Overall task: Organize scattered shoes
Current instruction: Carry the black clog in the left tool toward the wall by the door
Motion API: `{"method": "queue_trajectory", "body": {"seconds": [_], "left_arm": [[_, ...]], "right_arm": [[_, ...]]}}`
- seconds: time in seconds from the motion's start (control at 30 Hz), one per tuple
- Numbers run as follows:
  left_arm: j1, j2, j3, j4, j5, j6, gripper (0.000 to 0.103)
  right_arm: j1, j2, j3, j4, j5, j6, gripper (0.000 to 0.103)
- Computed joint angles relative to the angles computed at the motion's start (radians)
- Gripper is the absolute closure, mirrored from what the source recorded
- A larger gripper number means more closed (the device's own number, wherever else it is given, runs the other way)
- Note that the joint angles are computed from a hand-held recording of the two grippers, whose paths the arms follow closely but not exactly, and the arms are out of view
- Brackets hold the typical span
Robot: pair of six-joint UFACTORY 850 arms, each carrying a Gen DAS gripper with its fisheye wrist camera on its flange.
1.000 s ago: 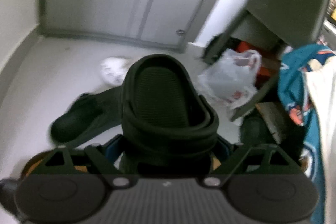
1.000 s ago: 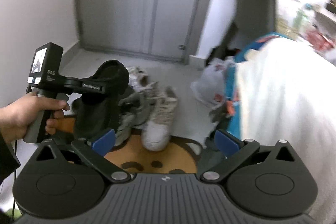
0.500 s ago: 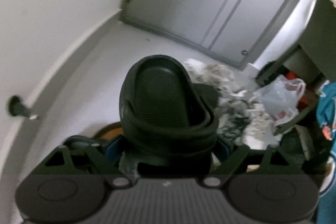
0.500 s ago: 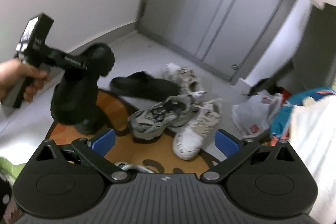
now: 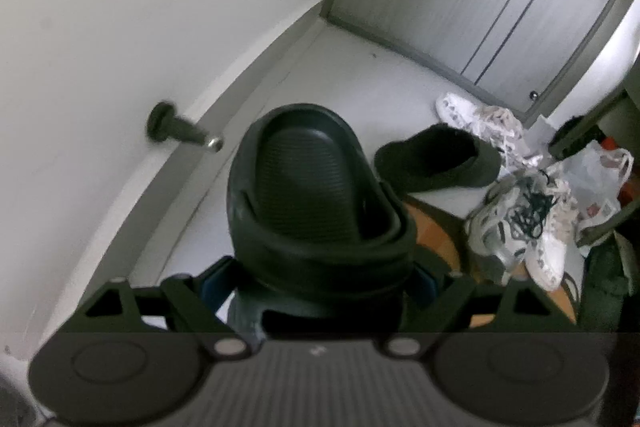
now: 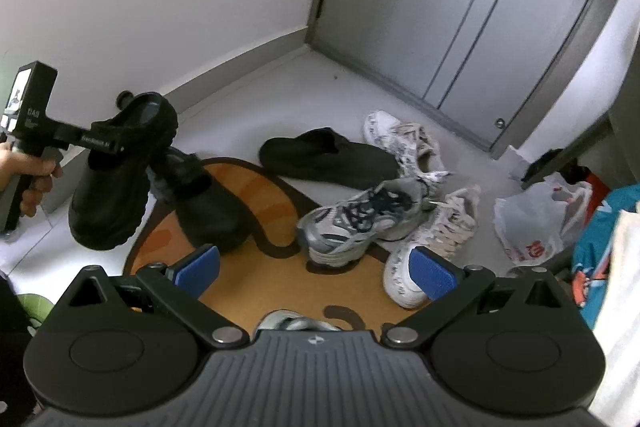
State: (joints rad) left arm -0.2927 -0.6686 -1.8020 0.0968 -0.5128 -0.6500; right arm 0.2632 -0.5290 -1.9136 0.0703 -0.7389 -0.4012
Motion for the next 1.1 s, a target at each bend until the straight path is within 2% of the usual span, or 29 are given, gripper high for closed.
{"method": "queue_trajectory", "body": {"seconds": [0.07, 0.3, 0.5, 0.63, 0.73, 0.83, 1.0, 1.1], "left_arm": [[0.01, 0.019, 0.038, -0.027, 0.01, 0.033, 0.015], [0.034, 0.052, 0.13, 0.019, 0.001, 0.044, 0.014], [0.06, 0.079, 0.2, -0.003, 0.031, 0.043, 0.014], [0.061, 0.064, 0.198, 0.056, -0.015, -0.032, 0.014], [0.063, 0.05, 0.192, 0.065, -0.035, -0.023, 0.014], [0.066, 0.035, 0.183, 0.025, -0.053, 0.04, 0.014], [0.086, 0.033, 0.209, -0.155, -0.036, 0.207, 0.014], [0.088, 0.026, 0.208, -0.148, -0.067, 0.207, 0.014]], "right_arm": [[0.009, -0.011, -0.017, 0.004, -0.018, -0.012, 0.0], [0.027, -0.017, -0.006, 0.021, -0.032, -0.039, 0.0], [0.032, -0.046, -0.028, 0.088, -0.095, -0.093, 0.0], [0.041, -0.062, -0.038, 0.113, -0.145, -0.124, 0.0], [0.05, -0.077, -0.054, 0.091, -0.181, -0.106, 0.0], [0.058, -0.088, -0.063, 0.053, -0.199, -0.076, 0.0], [0.06, -0.116, -0.098, 0.046, -0.242, -0.042, 0.0], [0.061, -0.12, -0.103, 0.058, -0.252, -0.057, 0.0]]}}
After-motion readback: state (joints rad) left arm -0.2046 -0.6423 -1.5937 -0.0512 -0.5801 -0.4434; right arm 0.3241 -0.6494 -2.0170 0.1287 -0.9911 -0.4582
